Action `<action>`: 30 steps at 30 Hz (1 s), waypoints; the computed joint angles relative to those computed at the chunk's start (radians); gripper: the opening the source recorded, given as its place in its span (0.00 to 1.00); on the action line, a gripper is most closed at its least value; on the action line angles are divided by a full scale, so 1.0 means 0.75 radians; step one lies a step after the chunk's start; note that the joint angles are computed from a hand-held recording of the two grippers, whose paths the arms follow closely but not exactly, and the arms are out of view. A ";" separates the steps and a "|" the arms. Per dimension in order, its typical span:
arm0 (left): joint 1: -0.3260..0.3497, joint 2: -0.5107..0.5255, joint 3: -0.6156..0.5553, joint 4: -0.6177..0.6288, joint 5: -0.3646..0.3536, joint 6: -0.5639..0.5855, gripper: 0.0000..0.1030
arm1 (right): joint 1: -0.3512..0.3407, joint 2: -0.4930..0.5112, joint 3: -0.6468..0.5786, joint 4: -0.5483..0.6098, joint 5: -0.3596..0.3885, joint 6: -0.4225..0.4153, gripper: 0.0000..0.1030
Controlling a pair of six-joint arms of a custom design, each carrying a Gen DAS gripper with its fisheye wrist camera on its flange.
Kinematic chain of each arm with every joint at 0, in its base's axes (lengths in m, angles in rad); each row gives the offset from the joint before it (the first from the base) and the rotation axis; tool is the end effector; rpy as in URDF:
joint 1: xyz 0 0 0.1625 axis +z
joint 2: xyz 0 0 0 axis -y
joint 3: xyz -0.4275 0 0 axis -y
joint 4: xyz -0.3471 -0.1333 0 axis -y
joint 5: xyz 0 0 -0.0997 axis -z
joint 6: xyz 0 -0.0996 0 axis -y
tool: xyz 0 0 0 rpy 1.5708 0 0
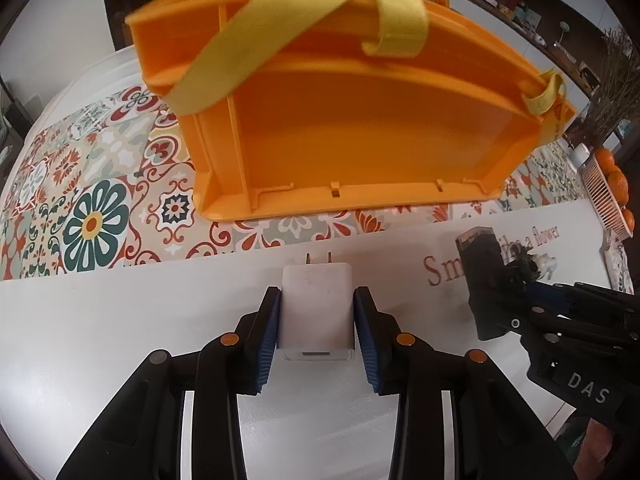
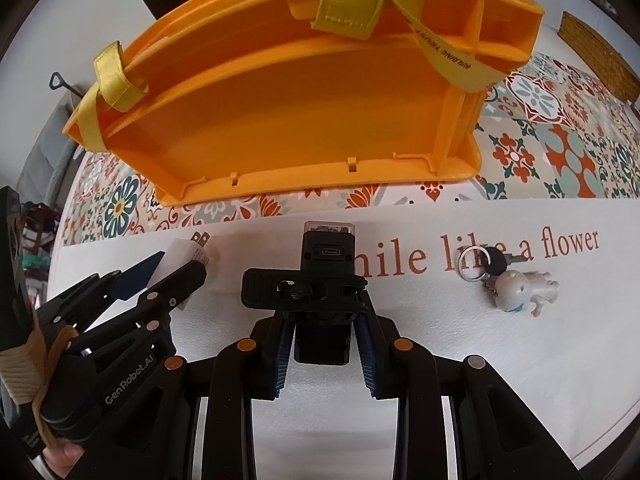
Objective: Organize rigid objects
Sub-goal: 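Close the left tool around the white plug adapter, then carry the phone holder and plug adapter over the orange crate with both tools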
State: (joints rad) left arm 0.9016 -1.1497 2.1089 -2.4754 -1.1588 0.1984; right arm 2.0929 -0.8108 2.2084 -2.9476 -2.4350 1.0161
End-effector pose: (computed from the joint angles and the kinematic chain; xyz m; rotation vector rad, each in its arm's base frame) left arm -0.1549 -0.4750 0.1719 1.1607 2.4686 -0.0605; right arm 0.2756 -0.3637 0.0637 -0.5760 -2.3314 0.7523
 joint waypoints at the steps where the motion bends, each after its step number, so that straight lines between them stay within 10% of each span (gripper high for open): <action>1: -0.007 -0.010 0.006 -0.006 0.004 -0.004 0.36 | 0.003 -0.005 0.001 0.001 -0.001 -0.004 0.29; 30: -0.211 -0.198 -0.042 -0.047 -0.066 -0.120 0.36 | 0.232 -0.215 -0.061 0.152 -0.213 -0.093 0.29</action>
State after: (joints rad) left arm 0.7433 -1.2979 2.0772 -2.5105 -1.2086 0.1081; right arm 2.2672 -0.9722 2.1626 -2.8338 -2.5944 0.9465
